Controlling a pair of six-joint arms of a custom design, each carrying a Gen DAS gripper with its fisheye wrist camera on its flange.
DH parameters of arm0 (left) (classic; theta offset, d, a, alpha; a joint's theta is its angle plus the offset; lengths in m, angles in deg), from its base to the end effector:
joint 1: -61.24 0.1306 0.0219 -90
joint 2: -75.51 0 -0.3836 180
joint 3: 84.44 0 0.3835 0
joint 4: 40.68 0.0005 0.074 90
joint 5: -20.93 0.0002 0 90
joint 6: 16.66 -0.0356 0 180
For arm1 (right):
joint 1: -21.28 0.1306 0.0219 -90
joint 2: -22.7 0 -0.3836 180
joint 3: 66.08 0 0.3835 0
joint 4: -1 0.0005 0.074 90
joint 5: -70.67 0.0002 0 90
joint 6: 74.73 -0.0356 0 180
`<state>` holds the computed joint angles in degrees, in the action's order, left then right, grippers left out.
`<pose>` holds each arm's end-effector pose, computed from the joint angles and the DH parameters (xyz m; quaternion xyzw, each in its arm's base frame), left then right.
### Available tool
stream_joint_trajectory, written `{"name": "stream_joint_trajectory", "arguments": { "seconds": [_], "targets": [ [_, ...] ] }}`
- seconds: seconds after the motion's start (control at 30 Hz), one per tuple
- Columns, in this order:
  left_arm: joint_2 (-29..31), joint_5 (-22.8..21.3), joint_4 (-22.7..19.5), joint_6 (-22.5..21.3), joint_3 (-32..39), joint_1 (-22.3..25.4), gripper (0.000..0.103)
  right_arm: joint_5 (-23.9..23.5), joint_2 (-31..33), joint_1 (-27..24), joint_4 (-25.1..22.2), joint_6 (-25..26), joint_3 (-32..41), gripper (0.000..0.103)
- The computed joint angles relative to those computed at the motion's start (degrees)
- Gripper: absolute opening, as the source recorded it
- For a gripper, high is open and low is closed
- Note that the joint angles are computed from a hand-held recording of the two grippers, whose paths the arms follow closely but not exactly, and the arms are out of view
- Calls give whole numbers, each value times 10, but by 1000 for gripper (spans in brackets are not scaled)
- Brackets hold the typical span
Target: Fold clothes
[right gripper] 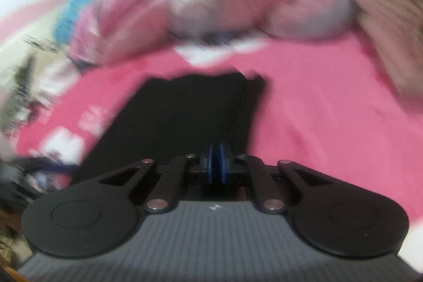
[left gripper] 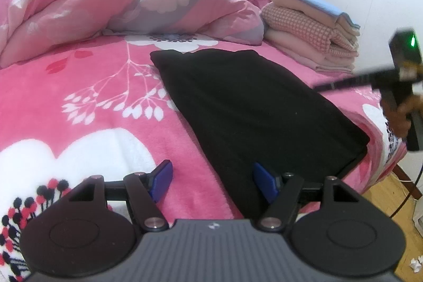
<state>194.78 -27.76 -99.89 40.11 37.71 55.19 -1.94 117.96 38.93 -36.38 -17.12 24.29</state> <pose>0.6420 -0.0922 0.4005 0.3972 0.8092 -0.2645 0.3427 0.4979 0.1467 0.4071 0.1766 0.8887 0.0439 0.4209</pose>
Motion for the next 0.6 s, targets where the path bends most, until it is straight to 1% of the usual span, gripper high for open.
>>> {"name": "stream_joint_trajectory", "arguments": {
  "seconds": [0.03, 0.07, 0.1, 0.13, 0.17, 0.23, 0.27, 0.33, 0.37, 0.4, 0.43, 0.47, 0.5, 0.53, 0.57, 0.6],
  "targets": [
    [1, 1, -2, 0, 2, 0, 71, 47, 3, 4, -49, -29, 4, 4],
    [2, 2, -4, 0, 3, 0, 71, 83, -5, 6, -86, -72, -1, 3],
    [3, 3, -6, 0, 5, 1, 72, 103, -24, 10, -95, -116, -16, 4],
    [4, 3, -7, 0, 6, 1, 72, 122, -42, 18, -95, -145, -26, 7],
    [4, 3, -7, 0, 6, 0, 73, 145, -56, 32, -88, -153, -33, 9],
    [2, -1, -5, -2, 4, -1, 73, 168, -74, 63, -28, -127, -50, 9],
    [-1, -4, -2, -4, 0, -1, 74, 154, -78, 72, 17, -107, -61, 9],
    [-4, -9, 2, -5, -5, -2, 75, 99, -74, 81, 112, -75, -81, 9],
    [-4, -10, 3, -5, -5, -2, 75, 74, -67, 80, 146, -76, -90, 8],
    [-5, -12, 4, -4, -6, -2, 76, 56, -61, 78, 163, -89, -98, 8],
    [-5, -13, 4, -4, -6, -2, 76, 51, -56, 75, 170, -107, -107, 7],
    [-6, -15, 5, -3, -6, -2, 78, 72, -55, 75, 155, -133, -116, 5],
    [-6, -16, 5, -3, -6, -2, 79, 91, -60, 72, 146, -171, -132, 6],
    [-5, -17, 4, -2, -6, -3, 79, 107, -80, 67, 150, -232, -163, 0],
    [-5, -18, 4, -2, -5, -3, 79, 124, -102, 64, 157, -286, -194, 0],
    [-5, -19, 4, -1, -5, -3, 80, 156, -125, 73, 163, -314, -216, 0]
  ]
}}
